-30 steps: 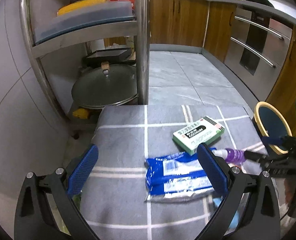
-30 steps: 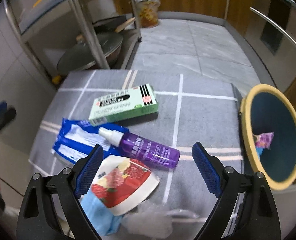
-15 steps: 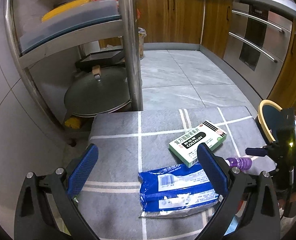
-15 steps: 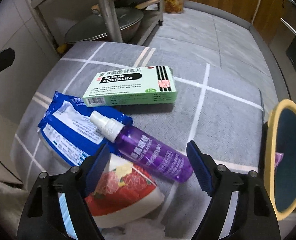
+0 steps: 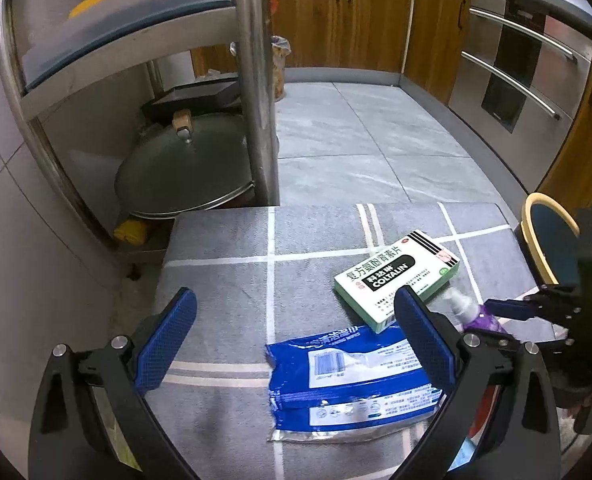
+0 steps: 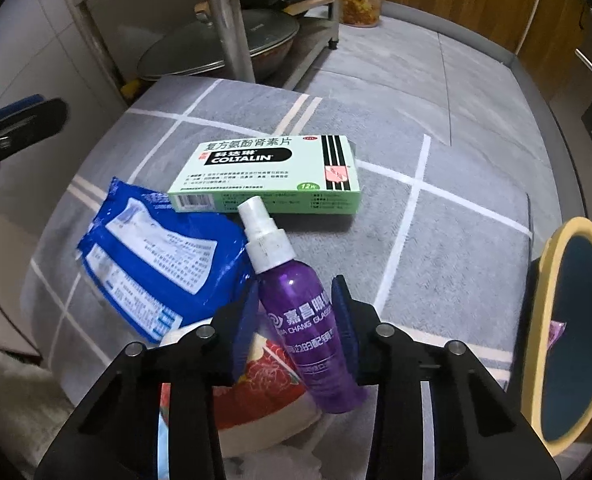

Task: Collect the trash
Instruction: 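Grasp the purple spray bottle with the right tool while the left tool grasps the COLTALIN box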

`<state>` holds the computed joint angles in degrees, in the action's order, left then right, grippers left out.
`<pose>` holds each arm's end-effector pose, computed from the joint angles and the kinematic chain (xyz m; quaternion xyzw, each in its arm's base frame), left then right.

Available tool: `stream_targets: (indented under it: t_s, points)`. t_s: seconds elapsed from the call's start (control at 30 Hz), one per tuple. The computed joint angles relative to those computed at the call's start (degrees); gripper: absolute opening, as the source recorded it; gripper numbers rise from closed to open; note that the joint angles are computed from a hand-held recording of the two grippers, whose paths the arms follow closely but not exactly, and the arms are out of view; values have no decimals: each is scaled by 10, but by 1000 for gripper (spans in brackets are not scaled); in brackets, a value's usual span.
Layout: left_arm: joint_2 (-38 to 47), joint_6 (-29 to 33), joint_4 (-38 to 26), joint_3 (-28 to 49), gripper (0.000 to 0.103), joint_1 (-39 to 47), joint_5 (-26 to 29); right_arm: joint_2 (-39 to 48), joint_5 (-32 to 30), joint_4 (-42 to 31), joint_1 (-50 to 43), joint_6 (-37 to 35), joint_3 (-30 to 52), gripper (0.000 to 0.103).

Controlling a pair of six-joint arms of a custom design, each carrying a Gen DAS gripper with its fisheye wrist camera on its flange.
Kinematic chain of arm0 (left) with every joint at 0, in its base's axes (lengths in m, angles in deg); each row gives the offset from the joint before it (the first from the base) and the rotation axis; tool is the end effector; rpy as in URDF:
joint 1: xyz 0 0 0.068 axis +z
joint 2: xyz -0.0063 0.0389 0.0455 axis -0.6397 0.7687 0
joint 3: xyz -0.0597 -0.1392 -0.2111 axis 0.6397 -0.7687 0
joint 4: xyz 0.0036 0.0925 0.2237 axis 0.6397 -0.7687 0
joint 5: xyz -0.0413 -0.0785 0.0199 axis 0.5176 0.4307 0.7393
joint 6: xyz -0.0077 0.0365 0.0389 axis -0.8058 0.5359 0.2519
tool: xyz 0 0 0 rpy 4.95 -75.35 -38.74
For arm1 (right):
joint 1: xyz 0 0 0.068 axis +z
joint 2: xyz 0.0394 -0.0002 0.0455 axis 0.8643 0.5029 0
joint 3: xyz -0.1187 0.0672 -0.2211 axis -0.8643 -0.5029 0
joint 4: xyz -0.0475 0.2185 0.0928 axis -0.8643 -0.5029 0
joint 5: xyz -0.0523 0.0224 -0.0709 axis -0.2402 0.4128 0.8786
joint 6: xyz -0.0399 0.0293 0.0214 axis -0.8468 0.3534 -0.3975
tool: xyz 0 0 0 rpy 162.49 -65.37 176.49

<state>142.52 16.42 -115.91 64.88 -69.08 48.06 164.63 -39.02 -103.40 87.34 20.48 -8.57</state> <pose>0.2594 -0.1317 0.2616 -0.0159 0.9428 0.0154 0.3327 0.2982 0.1593 0.1894 -0.2762 0.9410 0.0835 0.1767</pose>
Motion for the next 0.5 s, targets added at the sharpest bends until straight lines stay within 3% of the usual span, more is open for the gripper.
stream_targets:
  t_s: [0.3,0.5]
  points:
    - [71,6,7,62,97,-29,5,-73,-55,-122,-96,0,79,35]
    - [149,39,28,97,97,-56,21,-102,-83,-151,-147,-3,80,35]
